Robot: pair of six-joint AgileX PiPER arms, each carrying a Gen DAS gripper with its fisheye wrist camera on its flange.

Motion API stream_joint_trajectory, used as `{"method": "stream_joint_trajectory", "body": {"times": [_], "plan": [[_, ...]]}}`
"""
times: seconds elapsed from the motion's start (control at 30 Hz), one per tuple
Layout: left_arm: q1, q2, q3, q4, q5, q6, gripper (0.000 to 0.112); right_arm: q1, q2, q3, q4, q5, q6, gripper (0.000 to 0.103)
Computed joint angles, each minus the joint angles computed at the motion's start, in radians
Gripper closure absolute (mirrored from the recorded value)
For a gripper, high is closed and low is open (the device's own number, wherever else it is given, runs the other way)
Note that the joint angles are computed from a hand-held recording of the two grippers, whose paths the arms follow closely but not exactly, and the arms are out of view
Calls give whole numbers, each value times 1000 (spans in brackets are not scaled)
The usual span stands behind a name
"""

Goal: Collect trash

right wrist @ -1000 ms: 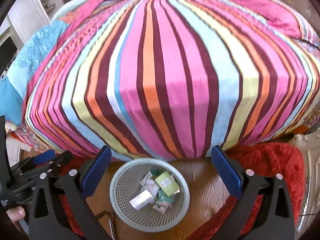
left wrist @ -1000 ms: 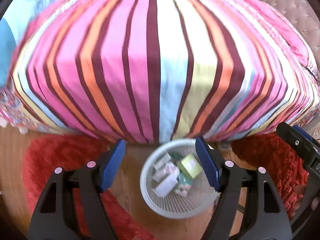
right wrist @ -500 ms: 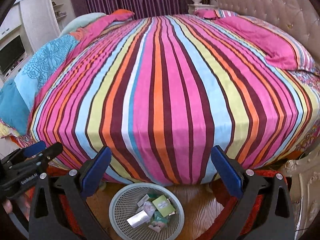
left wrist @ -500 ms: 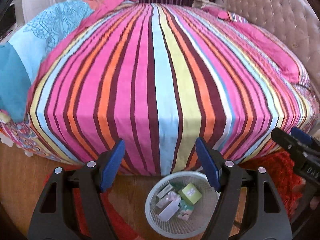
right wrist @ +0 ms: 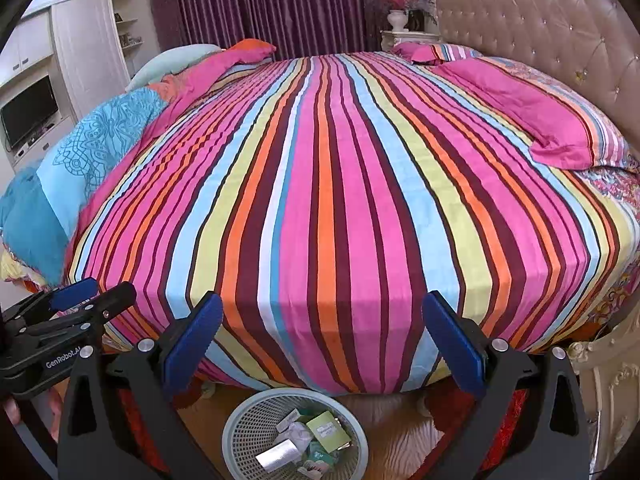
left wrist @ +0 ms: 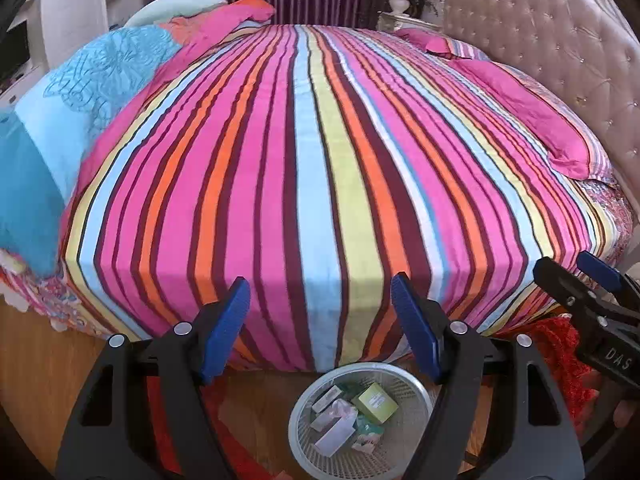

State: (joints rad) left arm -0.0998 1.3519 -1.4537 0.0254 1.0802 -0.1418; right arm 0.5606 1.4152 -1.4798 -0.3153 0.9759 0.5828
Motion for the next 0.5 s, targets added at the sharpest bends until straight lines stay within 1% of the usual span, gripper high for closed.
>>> {"method": "stream_joint_trajectory", "body": {"times": [0.07, 0.17, 0.4, 0.5], "plan": [[2, 4, -13, -18, -3, 9, 41, 0, 3, -10, -7, 3, -4, 8], [-16, 16, -40, -8, 6, 3, 41, -4, 1, -20, -12, 4, -8, 8], [-78, 32, -100, 72, 27, -32, 41, -8, 6, -63, -27, 22, -22, 8], [-82, 37, -117, 91, 30, -30, 41, -6, 5, -76, -29, 28, -26, 8]]}}
